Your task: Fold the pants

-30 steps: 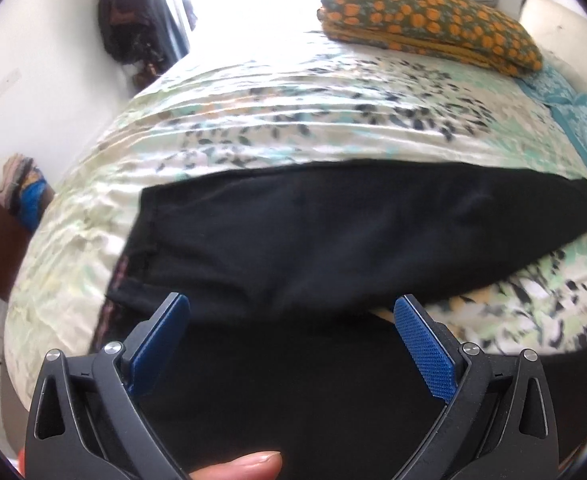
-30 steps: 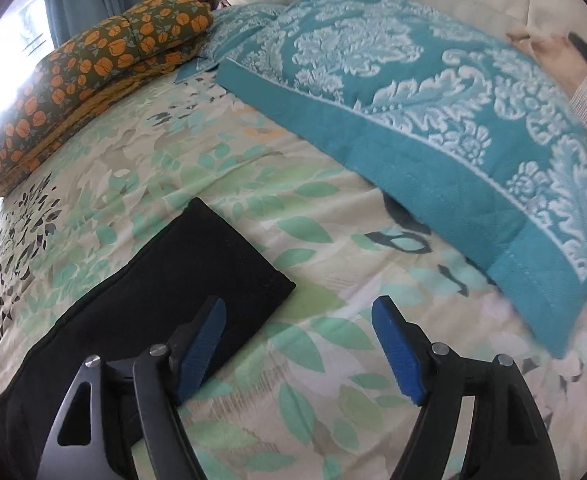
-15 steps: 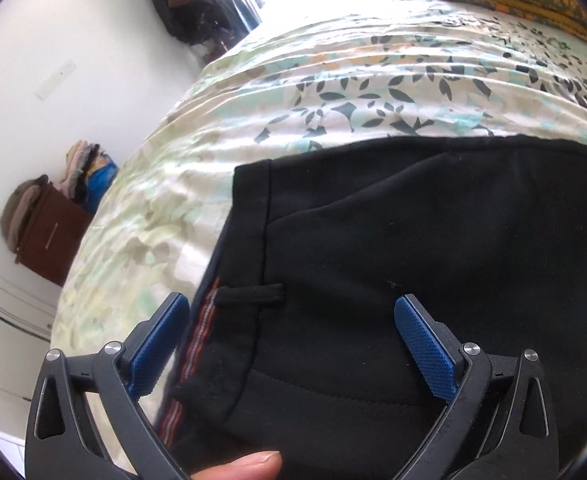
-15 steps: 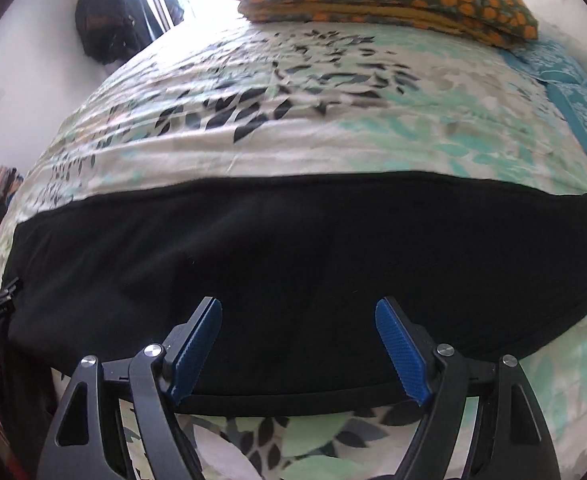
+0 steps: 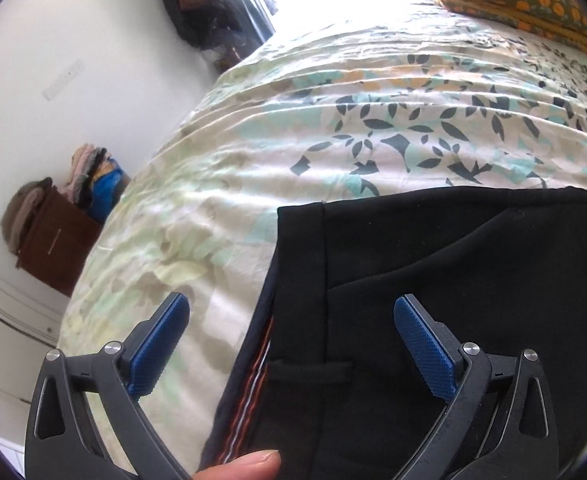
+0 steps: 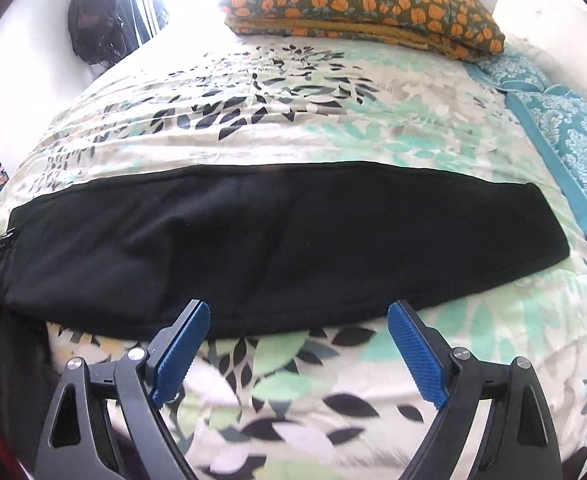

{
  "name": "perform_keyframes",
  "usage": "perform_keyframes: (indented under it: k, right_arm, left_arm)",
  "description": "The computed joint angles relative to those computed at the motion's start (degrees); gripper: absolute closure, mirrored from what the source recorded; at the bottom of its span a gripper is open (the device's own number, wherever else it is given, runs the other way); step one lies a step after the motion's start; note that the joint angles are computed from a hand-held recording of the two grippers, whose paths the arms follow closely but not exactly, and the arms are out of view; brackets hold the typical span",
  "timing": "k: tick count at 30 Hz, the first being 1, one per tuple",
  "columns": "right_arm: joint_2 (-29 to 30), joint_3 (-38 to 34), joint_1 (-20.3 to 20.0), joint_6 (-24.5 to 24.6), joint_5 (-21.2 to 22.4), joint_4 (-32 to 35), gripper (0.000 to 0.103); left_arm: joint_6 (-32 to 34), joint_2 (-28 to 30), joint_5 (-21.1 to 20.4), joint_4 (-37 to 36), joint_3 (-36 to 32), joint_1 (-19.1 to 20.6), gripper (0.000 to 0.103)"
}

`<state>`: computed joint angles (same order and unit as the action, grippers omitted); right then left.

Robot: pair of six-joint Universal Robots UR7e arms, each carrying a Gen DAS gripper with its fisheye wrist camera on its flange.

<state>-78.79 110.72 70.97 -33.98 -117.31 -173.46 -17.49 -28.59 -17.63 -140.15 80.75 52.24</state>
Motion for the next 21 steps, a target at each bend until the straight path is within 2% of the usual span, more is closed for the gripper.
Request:
perform_keyframes:
  k: [2, 5, 10, 12, 13, 16, 18, 20, 21]
  right_arm:
    - [-4.8, 5.4, -0.1, 1.0, 0.7, -1.3, 0.012]
    - [-12.0, 14.1, -1.3, 5.1, 2.4, -0.9, 0.012]
    - [-20.5, 27.2, -4.4, 10.8, 2.8, 0.2, 0.012]
    - [-22.9, 29.7, -7.6, 11.2, 3.3, 1.5, 0.012]
    - [-24.3, 30.5, -9.9, 11.4, 3.7, 2.2, 0.012]
    - [-30.9, 30.7, -19.3, 8.9, 10.0, 4.2, 0.012]
    - [-34.9, 28.7, -26.1, 8.5, 14.7, 8.3, 0.012]
    - [-37.9, 25.4, -32.6, 10.4, 18.5, 12.7, 0.012]
    - [-39.7, 23.3, -37.3, 12.2, 23.3, 16.2, 0.012]
  left_arm:
    - [2.8, -3.6, -1.7, -4.6, 6.5, -2.2, 0.001]
    - [0.9, -9.5, -7.4, -4.7, 16.2, -5.9, 0.001]
    - [-9.4, -15.0, -18.1, 5.6, 26.6, -10.0, 0.001]
    - [-11.9, -15.7, -18.7, 7.6, 29.3, -11.1, 0.0]
    - [-12.7, -16.1, -18.7, 7.1, 30.5, -11.8, 0.0]
    - [-16.0, -17.6, -19.2, 10.0, 30.9, -11.8, 0.0]
    - [-18.4, -18.3, -18.6, 12.3, 30.6, -11.4, 0.0]
    - [-20.0, -18.5, -17.8, 13.7, 30.4, -11.2, 0.0]
    - [-20.6, -18.5, -17.5, 14.1, 30.3, -11.1, 0.0]
